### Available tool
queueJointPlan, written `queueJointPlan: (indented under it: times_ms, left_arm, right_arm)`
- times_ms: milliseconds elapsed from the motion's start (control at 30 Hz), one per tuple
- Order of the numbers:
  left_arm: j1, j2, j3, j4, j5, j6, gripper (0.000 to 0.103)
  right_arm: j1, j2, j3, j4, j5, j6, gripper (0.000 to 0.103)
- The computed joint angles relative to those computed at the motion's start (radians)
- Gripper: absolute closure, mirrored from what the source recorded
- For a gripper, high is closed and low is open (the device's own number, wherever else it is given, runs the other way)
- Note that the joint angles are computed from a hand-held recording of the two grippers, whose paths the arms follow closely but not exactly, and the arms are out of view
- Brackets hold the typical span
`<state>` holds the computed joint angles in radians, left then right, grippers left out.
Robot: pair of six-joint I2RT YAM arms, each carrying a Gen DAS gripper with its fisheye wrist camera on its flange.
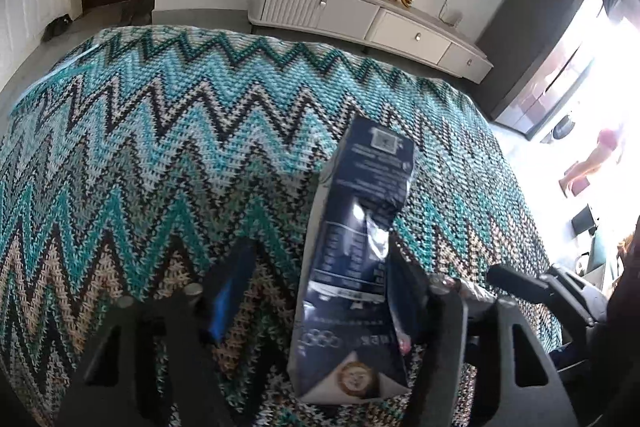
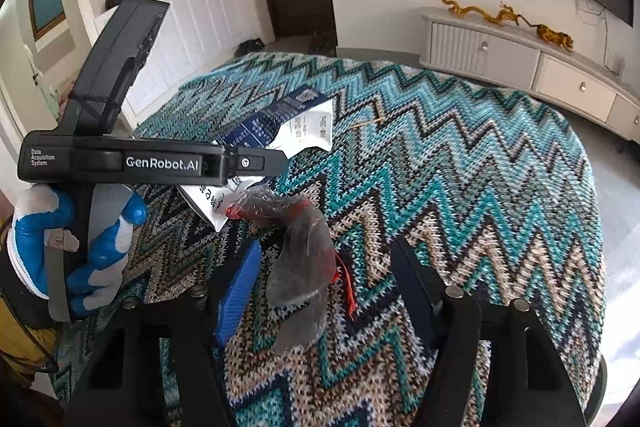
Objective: Collect trash
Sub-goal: 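Grasp the blue milk carton with the left tool while the right tool grasps the clear bag with red item, then carry the blue carton and clear bag to the white bin and open both tools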
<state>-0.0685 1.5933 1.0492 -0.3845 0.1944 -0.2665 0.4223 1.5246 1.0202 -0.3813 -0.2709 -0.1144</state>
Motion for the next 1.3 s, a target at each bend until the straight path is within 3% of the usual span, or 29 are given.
queueJointPlan:
  times_ms: [67, 100, 133, 233, 267, 533, 867, 1133, 1300]
  left_arm:
    - [0.013, -0.008, -0.007, -0.001, 0.016, -0.004, 0.053]
    - [0.019, -0.012, -0.011, -0.001, 0.023, -0.007, 0.061]
    - [0.026, -0.019, -0.018, -0.001, 0.033, -0.006, 0.066]
    - [0.032, -0.052, -0.047, 0.003, 0.043, -0.02, 0.069]
    - [0.029, -0.071, -0.061, 0.002, 0.036, -0.025, 0.069]
    - [-0.058, -0.311, -0.178, -0.043, -0.086, -0.065, 0.069]
    - [-0.385, -0.613, -0.203, -0.242, -0.422, -0.141, 0.069]
    - [-0.678, -0.621, -0.107, -0.363, -0.634, -0.258, 0.069]
    - [-0.825, -0.501, -0.001, -0.387, -0.713, -0.297, 0.069]
  right_arm:
    - [0.004, 0.025, 0.013, -0.005, -0.001, 0.003, 0.049]
    - [0.004, 0.036, 0.018, -0.008, -0.007, 0.007, 0.054]
    - [0.006, 0.048, 0.022, -0.015, -0.01, 0.009, 0.064]
    - [0.008, 0.031, 0.008, -0.021, -0.005, 0.005, 0.09]
    - [0.009, 0.02, 0.001, -0.023, -0.004, 0.005, 0.092]
    - [-0.013, -0.231, -0.144, -0.074, 0.002, 0.015, 0.094]
    - [-0.132, -0.586, -0.257, -0.24, -0.038, 0.011, 0.094]
    - [-0.359, -0.816, -0.266, -0.428, -0.15, -0.098, 0.094]
    - [-0.681, -0.839, -0.24, -0.545, -0.357, -0.288, 0.094]
